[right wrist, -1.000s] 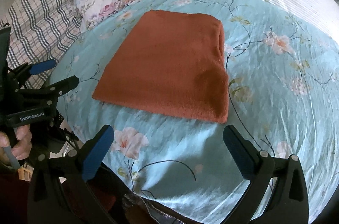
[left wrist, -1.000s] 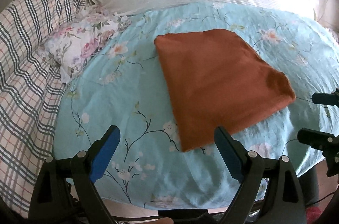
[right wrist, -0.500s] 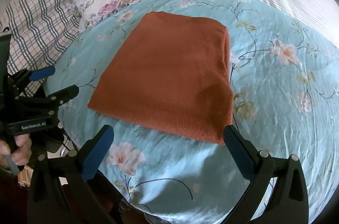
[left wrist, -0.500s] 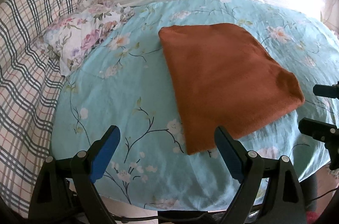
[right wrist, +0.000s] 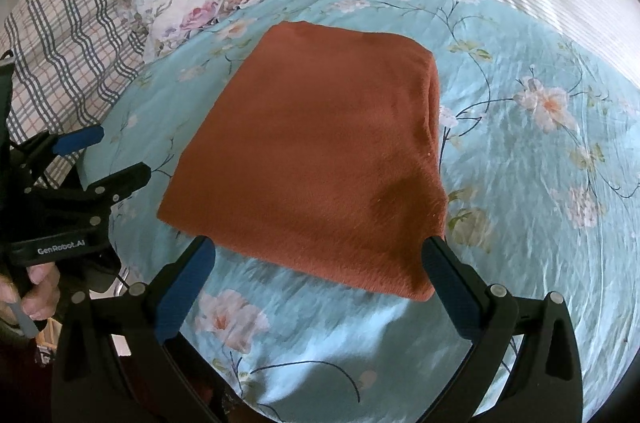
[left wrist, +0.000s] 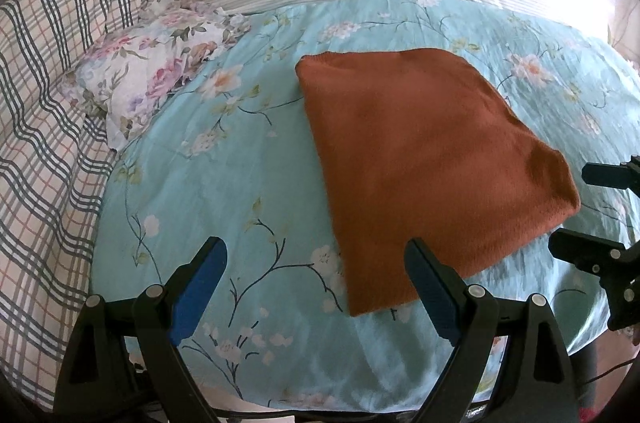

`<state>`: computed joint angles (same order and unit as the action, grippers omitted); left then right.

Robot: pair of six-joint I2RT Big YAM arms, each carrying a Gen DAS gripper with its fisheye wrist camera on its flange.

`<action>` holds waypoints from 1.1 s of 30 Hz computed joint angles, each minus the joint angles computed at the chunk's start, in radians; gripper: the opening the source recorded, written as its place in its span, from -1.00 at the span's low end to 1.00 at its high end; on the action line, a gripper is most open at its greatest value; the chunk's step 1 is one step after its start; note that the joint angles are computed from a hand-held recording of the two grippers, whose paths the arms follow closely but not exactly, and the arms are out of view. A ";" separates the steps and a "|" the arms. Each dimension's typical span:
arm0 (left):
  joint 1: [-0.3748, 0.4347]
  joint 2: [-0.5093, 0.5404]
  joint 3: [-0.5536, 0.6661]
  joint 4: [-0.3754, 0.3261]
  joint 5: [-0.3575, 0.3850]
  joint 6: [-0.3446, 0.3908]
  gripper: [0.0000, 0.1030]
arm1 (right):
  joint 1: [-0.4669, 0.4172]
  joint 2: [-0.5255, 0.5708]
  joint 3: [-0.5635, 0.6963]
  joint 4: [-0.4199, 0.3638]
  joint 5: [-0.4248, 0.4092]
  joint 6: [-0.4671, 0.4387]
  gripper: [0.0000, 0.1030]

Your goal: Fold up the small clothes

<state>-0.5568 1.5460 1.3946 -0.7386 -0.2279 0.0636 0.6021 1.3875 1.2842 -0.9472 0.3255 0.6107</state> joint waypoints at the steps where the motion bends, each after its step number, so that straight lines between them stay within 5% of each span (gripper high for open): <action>1: 0.000 0.002 0.003 -0.001 0.001 0.000 0.77 | -0.002 0.000 0.000 0.001 -0.001 0.001 0.99; 33: -0.008 0.002 0.001 -0.007 0.004 -0.015 0.77 | 0.000 -0.006 -0.007 0.001 -0.001 0.007 0.99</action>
<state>-0.5649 1.5483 1.3952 -0.7453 -0.2243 0.0487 0.6017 1.3817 1.2767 -0.9460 0.3250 0.6173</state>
